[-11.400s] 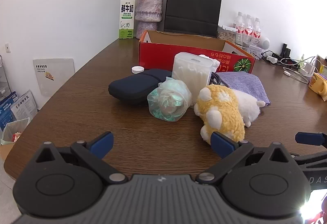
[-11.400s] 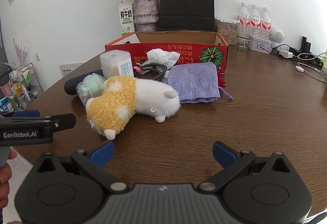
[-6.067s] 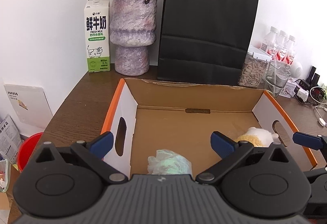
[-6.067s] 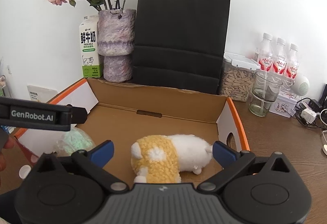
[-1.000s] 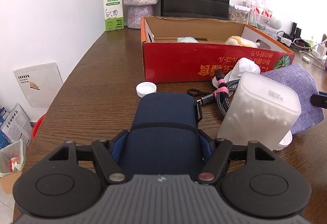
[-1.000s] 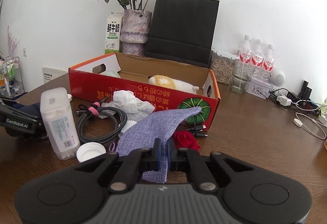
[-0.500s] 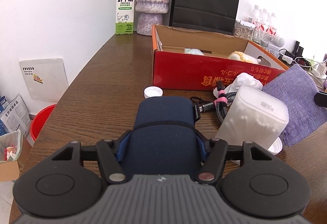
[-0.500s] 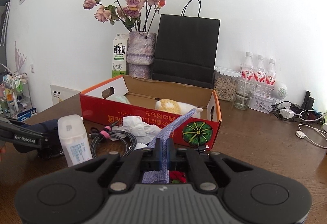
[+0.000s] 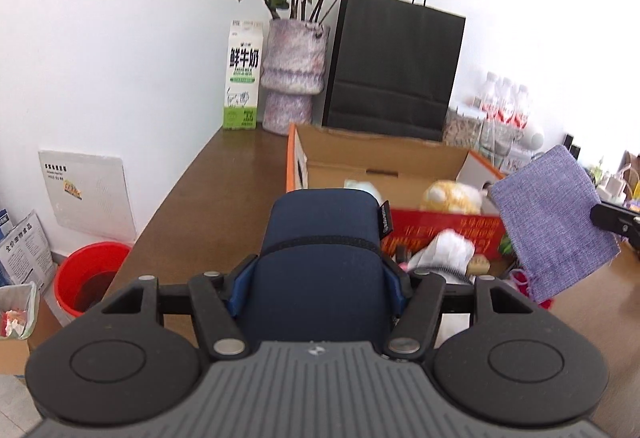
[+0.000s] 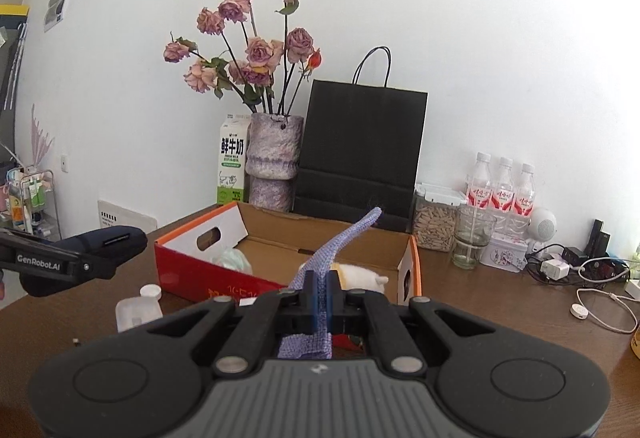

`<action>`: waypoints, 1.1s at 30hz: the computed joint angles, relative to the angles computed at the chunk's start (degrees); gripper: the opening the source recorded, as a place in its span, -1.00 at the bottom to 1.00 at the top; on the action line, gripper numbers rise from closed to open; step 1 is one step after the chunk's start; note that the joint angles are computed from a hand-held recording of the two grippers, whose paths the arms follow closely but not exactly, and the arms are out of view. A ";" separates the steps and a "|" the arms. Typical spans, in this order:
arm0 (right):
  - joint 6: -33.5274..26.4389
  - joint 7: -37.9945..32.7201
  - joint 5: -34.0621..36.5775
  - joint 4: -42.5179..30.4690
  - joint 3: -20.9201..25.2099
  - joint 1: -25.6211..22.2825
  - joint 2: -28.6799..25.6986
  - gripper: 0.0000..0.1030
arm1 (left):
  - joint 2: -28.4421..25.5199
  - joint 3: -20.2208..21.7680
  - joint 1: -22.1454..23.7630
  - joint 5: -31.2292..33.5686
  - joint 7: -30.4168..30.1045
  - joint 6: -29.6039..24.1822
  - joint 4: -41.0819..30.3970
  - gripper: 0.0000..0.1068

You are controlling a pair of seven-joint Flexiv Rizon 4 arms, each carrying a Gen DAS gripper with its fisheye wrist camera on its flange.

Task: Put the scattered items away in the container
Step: 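Carry the pouch and navy case into the box and open both grippers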

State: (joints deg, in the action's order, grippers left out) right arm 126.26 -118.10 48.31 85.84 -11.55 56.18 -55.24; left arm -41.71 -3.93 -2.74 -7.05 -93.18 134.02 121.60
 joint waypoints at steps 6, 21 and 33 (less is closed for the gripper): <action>-1.49 -1.39 0.12 -6.58 -1.90 -0.59 -1.44 -0.95 | -0.19 -1.56 0.81 0.09 -0.33 -2.99 -6.52 0.16; -27.28 14.67 13.16 -31.29 -33.62 5.72 -19.95 -0.95 | -9.57 -4.74 2.39 -1.39 1.57 -15.34 -27.73 0.17; -37.87 31.73 2.69 -43.55 -38.15 -0.55 -28.62 -0.95 | -16.86 -3.25 0.73 -5.79 5.21 -27.69 -40.60 0.17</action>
